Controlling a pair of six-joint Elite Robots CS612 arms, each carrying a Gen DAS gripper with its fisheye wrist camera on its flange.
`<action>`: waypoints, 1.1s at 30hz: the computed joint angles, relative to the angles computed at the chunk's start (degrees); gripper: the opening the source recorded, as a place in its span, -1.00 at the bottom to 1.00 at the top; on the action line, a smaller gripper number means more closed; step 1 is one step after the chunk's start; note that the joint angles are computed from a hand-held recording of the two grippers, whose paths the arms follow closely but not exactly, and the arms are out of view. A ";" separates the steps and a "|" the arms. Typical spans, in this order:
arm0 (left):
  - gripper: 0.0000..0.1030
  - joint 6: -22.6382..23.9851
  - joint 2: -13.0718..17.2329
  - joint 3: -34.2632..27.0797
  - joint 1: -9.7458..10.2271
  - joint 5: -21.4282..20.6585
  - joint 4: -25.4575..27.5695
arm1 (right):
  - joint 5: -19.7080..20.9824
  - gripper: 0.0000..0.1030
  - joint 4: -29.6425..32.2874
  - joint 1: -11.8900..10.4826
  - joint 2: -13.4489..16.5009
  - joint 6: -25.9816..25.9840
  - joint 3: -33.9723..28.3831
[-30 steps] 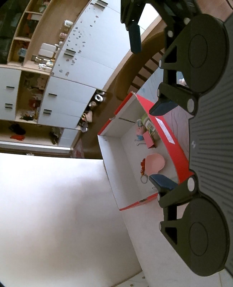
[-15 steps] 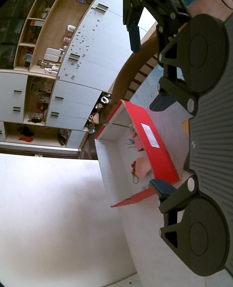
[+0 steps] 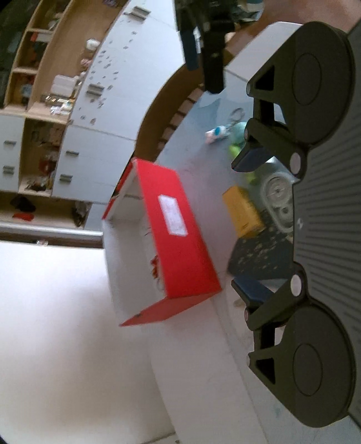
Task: Organize rigid objects
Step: 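Move the left tool to the white tape dispenser while the right tool approaches the clear jar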
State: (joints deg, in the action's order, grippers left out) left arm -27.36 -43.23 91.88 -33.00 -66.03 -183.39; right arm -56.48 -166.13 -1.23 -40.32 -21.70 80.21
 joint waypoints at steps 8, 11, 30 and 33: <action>0.60 3.37 2.31 -0.51 -0.06 -3.86 -0.11 | -3.66 0.98 2.03 1.12 1.00 1.12 -0.51; 0.60 4.42 3.16 -1.22 0.28 -4.96 0.96 | -5.43 0.98 3.53 1.73 1.49 2.18 -1.06; 0.60 11.37 6.28 -5.24 2.67 -13.24 5.83 | -13.94 0.97 11.52 5.00 4.54 10.24 -5.99; 0.60 12.24 6.64 -5.83 2.74 -13.64 6.09 | -14.82 0.96 12.15 5.49 4.77 10.38 -6.42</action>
State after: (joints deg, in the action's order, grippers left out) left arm -15.12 -36.59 86.06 -30.25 -79.67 -177.31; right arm -71.30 -153.97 4.26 -35.55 -11.31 73.79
